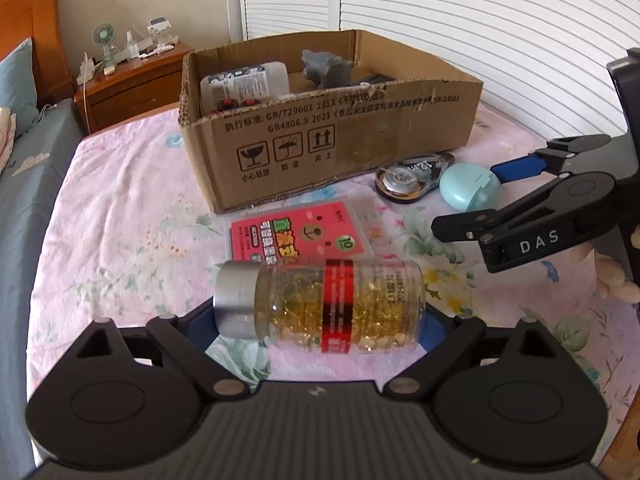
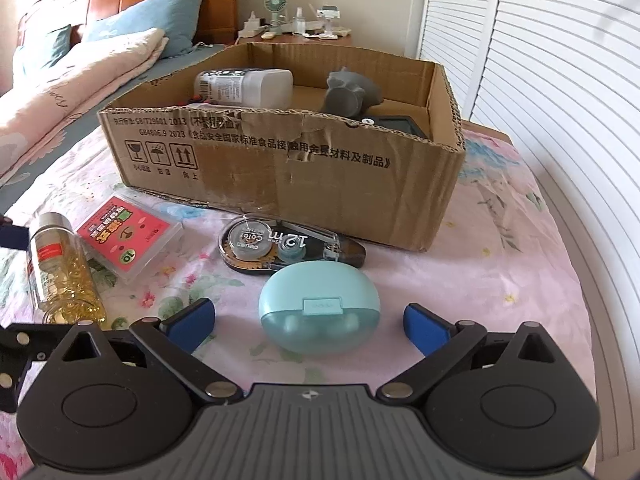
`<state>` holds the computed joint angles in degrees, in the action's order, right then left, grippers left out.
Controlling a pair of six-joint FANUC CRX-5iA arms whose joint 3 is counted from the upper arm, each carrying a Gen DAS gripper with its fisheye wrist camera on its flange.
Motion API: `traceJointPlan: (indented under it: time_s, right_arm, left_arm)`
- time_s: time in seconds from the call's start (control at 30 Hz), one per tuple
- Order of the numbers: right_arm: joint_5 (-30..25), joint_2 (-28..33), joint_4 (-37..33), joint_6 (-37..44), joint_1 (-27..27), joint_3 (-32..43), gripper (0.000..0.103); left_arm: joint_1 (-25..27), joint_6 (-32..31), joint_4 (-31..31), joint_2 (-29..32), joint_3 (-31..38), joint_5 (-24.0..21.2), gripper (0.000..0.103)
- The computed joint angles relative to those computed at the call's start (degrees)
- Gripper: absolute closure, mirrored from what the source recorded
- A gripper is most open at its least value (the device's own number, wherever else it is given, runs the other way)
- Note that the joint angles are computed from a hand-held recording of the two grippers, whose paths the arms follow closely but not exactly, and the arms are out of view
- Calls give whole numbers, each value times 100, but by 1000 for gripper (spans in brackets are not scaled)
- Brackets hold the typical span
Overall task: Organize rigid objects
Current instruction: 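Hold the capsule bottle in the left gripper while the right gripper grasps the teal case, then lower the capsule bottle into the box with the left gripper while the right gripper drops the teal case in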
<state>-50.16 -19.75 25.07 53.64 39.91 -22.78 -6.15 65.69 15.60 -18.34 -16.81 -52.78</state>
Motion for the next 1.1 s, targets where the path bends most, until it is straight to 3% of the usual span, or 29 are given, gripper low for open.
traceJointPlan:
  time_s: [0.37, 0.47, 0.77, 1.1]
  right_arm:
    - [48, 34, 57, 318, 10, 53, 25]
    - [36, -18, 61, 308, 12, 32, 37]
    - [-255, -30, 91, 472, 83, 108, 37]
    - [-519, -160, 5, 783, 191, 212, 37]
  left_arm:
    - [-28, -9, -12, 27, 53, 49, 9]
    - [-55, 14, -82, 74, 153, -49, 10]
    - [0, 27, -129, 204, 457, -527, 10]
    - [63, -13, -121, 144, 620, -744, 10]
